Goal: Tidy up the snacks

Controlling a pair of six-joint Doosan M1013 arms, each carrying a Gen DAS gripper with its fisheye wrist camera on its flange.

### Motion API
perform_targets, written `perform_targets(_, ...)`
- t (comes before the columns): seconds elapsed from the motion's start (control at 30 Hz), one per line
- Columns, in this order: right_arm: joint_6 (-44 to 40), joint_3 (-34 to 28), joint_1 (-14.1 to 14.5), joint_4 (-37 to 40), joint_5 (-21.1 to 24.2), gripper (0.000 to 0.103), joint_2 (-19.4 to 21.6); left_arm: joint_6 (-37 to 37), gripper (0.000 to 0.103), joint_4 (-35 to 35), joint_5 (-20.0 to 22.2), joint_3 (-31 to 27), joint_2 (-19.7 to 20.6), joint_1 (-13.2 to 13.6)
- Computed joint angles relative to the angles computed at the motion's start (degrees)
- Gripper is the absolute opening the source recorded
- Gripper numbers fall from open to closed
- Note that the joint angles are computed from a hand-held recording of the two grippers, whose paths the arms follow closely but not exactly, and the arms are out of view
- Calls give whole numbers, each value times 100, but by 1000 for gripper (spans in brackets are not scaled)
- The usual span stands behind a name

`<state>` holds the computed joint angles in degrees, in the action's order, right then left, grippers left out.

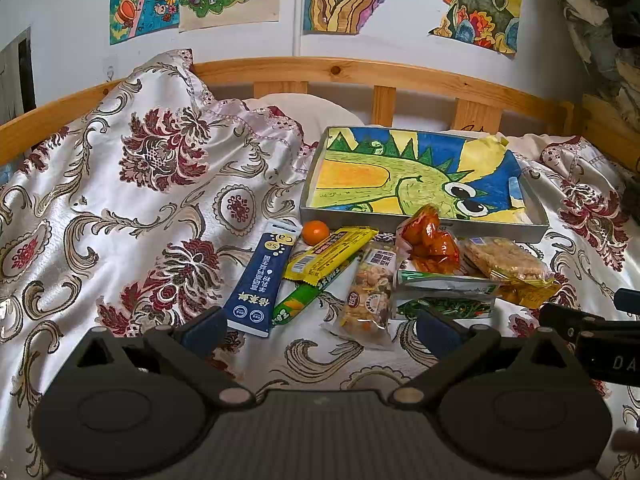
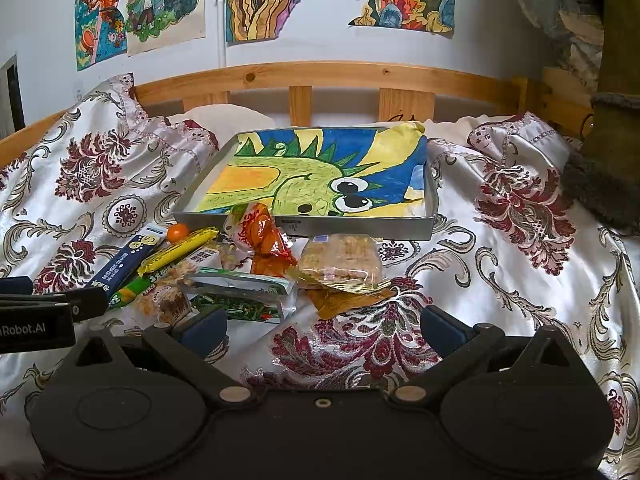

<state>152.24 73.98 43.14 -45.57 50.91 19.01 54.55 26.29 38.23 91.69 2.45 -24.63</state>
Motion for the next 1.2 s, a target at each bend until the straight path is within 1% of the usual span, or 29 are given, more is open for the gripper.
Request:
perform_targets(0.43, 1, -3, 1, -4, -1, 102, 2, 15, 103, -15, 7, -1, -3, 1)
perform_targets(0.6, 4, -2, 2, -16, 4, 102, 2, -143, 103, 102, -37, 76, -4, -53)
perform_targets(0.87, 11, 8, 2, -47, -43, 102, -8, -61, 103, 29, -9, 33, 8, -46)
perform_targets(0.97, 24, 9, 7, -60, -47, 102, -5, 34, 103, -78, -20, 14, 14, -5)
perform_targets(1.2, 29, 17, 12, -65, -67, 102, -18, 21, 103, -68, 6, 5, 21, -11)
